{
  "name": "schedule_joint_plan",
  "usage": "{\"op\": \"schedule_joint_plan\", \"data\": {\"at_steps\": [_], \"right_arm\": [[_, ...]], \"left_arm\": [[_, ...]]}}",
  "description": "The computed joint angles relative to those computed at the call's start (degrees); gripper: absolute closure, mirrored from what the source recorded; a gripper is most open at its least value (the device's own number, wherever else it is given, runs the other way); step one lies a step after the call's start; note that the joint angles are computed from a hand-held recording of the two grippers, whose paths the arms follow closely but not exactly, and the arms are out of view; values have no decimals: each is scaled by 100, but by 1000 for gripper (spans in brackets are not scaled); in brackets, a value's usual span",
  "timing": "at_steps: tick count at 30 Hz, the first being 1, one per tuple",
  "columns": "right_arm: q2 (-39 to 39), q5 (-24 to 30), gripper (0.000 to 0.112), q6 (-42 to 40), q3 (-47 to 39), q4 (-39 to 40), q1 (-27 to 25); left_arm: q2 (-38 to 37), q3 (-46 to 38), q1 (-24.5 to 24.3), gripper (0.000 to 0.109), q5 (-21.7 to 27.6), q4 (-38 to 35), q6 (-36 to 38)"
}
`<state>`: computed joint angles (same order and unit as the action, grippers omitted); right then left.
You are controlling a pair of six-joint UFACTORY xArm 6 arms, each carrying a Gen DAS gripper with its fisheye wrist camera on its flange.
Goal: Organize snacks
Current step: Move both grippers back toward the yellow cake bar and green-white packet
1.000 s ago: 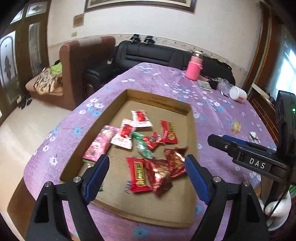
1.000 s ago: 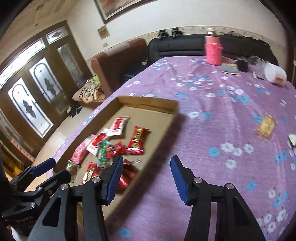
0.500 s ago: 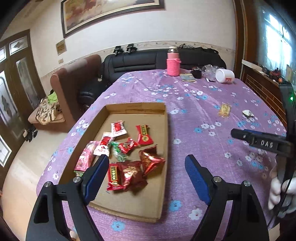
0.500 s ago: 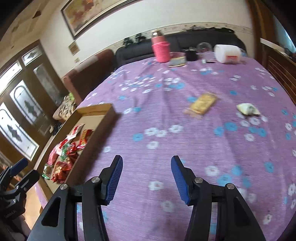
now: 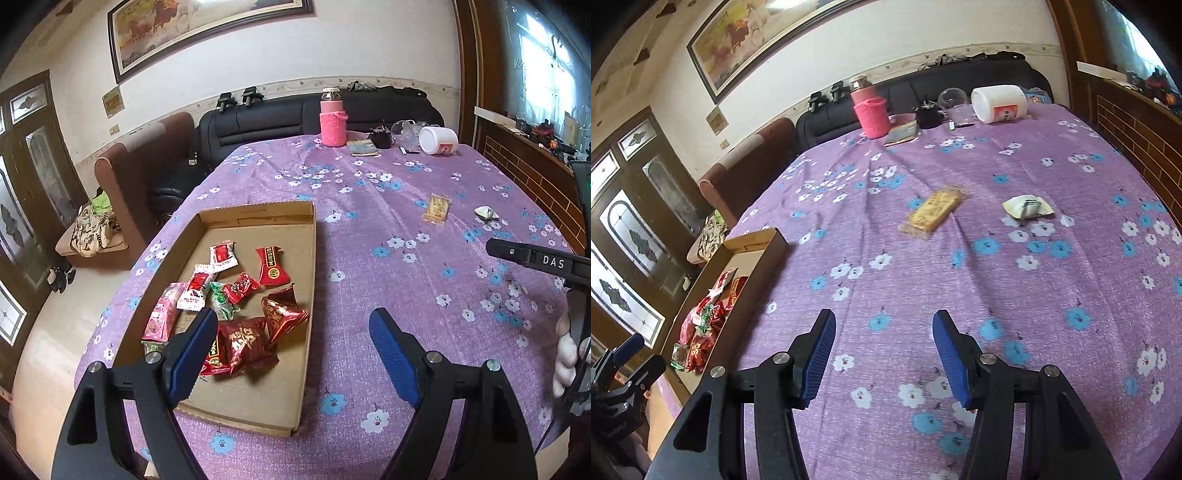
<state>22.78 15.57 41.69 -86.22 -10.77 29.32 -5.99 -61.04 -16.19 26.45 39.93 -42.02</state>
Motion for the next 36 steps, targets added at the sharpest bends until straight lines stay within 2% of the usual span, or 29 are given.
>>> {"op": "schedule_joint_plan", "data": {"at_steps": [4, 7, 11, 15, 21, 24, 29, 34, 36], "right_arm": [[-249, -122, 54, 313, 324, -261, -140], [-646, -206, 54, 1024, 783, -912, -390], [-1323, -18, 54, 2170, 1490, -1960, -859], [-1783, 19, 54, 2678, 2005, -2124, -1228], [-1592, -27, 51, 2549, 1753, -1940, -1252], [-1197, -52, 51, 1992, 1374, -1404, -1097], [-723, -77, 51, 1333, 940, -683, -912], [-529, 97, 51, 1454, 706, -963, -878], [-401, 210, 50, 1441, 558, -1027, -876]], "left_arm": [[-25, 70, 37, 25, -142, -344, 320], [-55, 189, 101, 25, -409, -1118, 947], [49, 192, 85, 25, -570, -2073, 1728], [260, 43, -40, 25, -550, -2735, 2315], [510, -212, -332, 25, -502, -2966, 2702], [763, -491, -485, 25, -451, -3012, 2821], [1353, -1188, -665, 25, -223, -3709, 3257], [1970, -1786, -788, 25, -204, -4080, 3541], [2245, -2038, -808, 25, -221, -3784, 3306]]}}
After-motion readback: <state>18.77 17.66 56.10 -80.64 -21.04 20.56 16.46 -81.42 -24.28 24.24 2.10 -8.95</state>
